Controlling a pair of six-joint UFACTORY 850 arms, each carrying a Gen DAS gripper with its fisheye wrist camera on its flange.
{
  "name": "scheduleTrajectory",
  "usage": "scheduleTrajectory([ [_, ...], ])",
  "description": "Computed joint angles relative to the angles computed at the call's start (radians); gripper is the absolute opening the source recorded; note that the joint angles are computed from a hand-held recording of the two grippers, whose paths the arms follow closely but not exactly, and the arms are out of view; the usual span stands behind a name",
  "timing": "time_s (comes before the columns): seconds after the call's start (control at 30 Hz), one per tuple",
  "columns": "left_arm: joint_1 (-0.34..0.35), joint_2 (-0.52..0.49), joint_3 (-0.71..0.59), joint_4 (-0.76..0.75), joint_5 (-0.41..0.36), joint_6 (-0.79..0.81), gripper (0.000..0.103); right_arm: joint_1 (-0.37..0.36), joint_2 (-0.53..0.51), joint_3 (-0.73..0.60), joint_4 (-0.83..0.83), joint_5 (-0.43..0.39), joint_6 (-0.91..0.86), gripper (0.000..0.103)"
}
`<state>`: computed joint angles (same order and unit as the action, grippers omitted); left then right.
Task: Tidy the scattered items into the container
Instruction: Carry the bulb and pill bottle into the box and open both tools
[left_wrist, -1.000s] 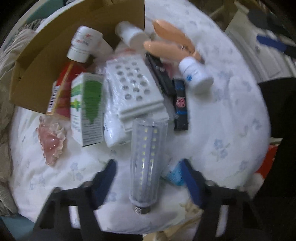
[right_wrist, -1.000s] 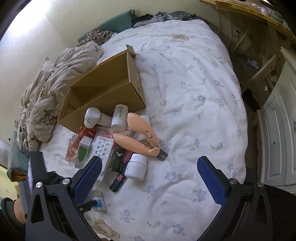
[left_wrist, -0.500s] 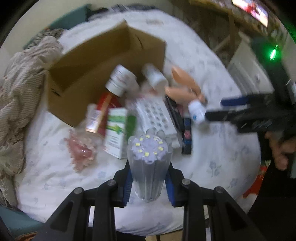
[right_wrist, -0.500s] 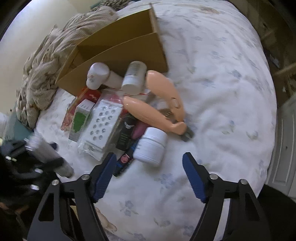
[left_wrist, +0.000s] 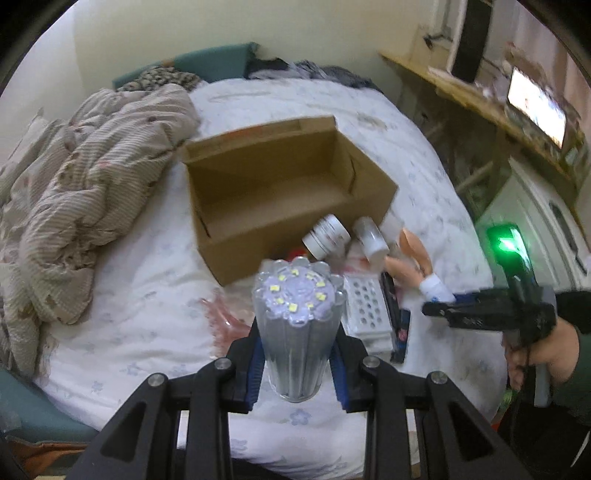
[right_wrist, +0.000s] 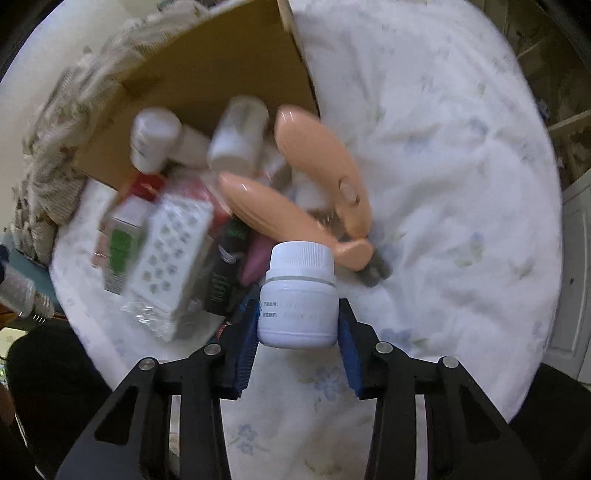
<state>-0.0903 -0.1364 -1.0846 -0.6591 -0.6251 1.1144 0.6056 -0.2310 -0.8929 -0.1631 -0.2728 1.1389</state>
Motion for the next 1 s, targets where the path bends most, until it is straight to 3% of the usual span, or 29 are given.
scheduleTrajectory([
  [0.2,-0.007,0.001,-0.043,-0.020,0.006,-0.036,0.031,0.032,0.106,0.029,-0.203,0.028,0.174,0.044],
  [0.43,-0.058,-0.068,-0.140,-0.051,0.035,-0.056,0.031,-0.008,0.088,-0.081,-0.223,0.025,0.077,0.044],
  [0.7,-0.120,-0.244,-0.294,-0.044,0.153,-0.158,0.031,-0.095,-0.028,-0.254,-0.132,0.016,-0.193,0.044],
  [1.0,-0.151,-0.476,-0.544,0.074,0.171,-0.408,0.031,-0.188,-0.249,-0.472,0.084,0.027,-0.512,0.044],
])
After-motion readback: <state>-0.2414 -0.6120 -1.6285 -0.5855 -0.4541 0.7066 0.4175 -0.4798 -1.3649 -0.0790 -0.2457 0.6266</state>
